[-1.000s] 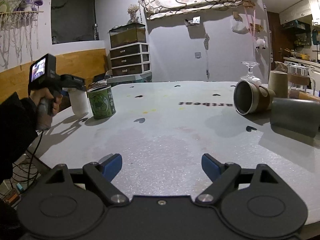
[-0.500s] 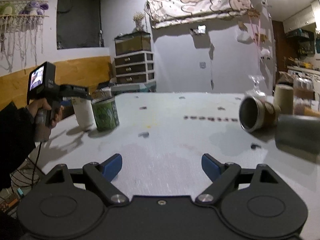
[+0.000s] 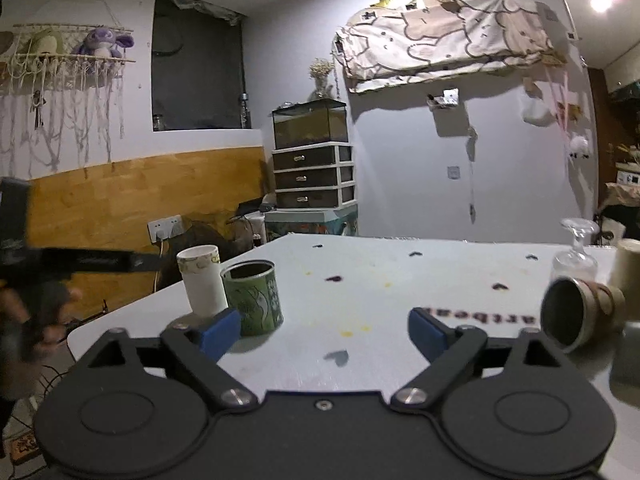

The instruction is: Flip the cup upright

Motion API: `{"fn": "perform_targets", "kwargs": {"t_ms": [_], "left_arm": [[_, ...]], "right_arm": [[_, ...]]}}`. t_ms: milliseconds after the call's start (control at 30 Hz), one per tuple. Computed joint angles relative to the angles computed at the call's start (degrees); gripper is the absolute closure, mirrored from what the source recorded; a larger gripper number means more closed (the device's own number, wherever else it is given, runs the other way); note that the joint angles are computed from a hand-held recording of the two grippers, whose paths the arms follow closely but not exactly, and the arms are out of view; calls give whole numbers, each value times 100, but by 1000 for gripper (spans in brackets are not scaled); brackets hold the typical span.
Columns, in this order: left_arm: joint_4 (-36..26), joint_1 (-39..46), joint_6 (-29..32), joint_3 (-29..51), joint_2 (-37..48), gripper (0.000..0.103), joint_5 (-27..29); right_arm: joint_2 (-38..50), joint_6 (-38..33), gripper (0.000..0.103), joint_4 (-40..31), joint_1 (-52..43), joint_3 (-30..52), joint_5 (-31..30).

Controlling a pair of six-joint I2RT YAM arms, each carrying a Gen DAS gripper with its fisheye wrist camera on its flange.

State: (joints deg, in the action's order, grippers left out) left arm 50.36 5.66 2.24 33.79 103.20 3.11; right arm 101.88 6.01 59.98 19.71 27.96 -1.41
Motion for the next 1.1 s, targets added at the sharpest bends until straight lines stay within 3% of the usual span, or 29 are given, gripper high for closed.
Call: {"fn": "perform_targets", "kwargs": {"t_ms": [367, 1100], "left_arm": [[652, -227, -208, -1143, -434, 0, -205], [745, -460, -246, -1383, -452, 0, -335]], "right_arm": [[267, -244, 0, -166, 141, 318, 65], [250, -374, 0, -335, 230, 362, 256]]}}
